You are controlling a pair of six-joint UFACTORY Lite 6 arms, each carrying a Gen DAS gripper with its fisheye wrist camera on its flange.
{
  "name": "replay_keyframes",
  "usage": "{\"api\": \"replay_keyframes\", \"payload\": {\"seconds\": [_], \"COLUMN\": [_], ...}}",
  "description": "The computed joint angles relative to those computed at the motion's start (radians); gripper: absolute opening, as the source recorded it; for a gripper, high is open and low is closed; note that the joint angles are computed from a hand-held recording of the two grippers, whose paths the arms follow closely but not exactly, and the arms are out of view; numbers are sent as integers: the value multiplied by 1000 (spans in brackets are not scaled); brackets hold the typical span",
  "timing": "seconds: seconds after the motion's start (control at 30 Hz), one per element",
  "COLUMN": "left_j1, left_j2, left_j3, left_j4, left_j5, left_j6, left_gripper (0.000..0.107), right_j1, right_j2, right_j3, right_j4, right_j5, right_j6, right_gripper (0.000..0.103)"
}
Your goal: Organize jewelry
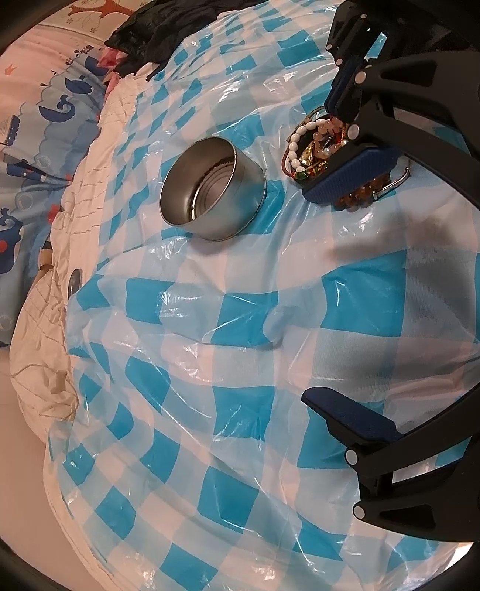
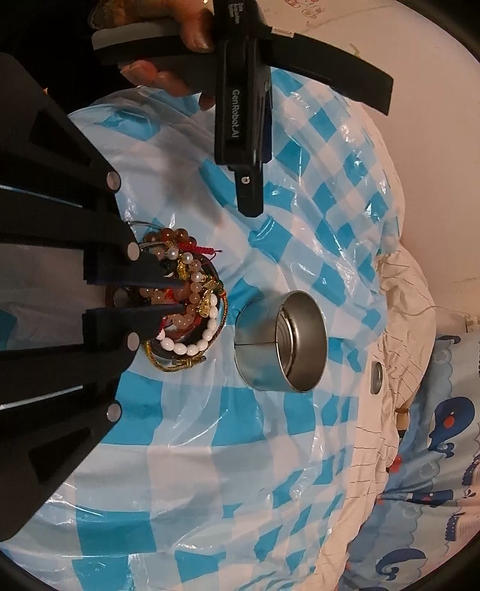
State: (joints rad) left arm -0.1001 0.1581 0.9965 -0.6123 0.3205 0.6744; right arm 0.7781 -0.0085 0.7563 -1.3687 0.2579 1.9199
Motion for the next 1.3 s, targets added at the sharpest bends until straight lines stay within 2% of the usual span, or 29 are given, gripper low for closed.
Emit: {"api": "replay_keyframes", "payload": {"seconds": [0.63,0.7,0.8,0.83,0.87,0.9,0.93,1.2,1.23,1.3], "left_j1": [-13,-15,-17,-17,-17,-18,-17,-25,-24,-23], "left_j2": [1,1,1,1,0,-1,1,1,2,0], "left_j3": [-9,-9,-11,-11,-11,-12,-11,-14,-13,-14], "left_j4": [7,12,14,15,13,10,11,20,18,17], "left_j5": [-6,-6,-8,-7,-7,-7,-7,-8,-6,-6], "left_j6": [2,-1,-2,-3,-3,-1,1,-4,0,1], "left_gripper": [96,96,96,96,96,96,96,96,96,96], "right_j1": [-10,-13,-31,-28,-15,7,38,43,38,30], "right_j2": [-94,-92,-57,-46,-40,-38,-35,64,66,59], "right_j3": [-51,-49,-23,-15,-7,-3,7,57,54,45], "right_j4": [-173,-161,-32,4,35,26,19,110,106,97], "right_j5": [-1,-4,-39,-36,-18,24,80,94,82,60], "right_j6": [181,166,34,-1,-29,-16,-17,-128,-126,-116], "right_gripper": [5,5,7,29,64,73,74,72,57,45]}}
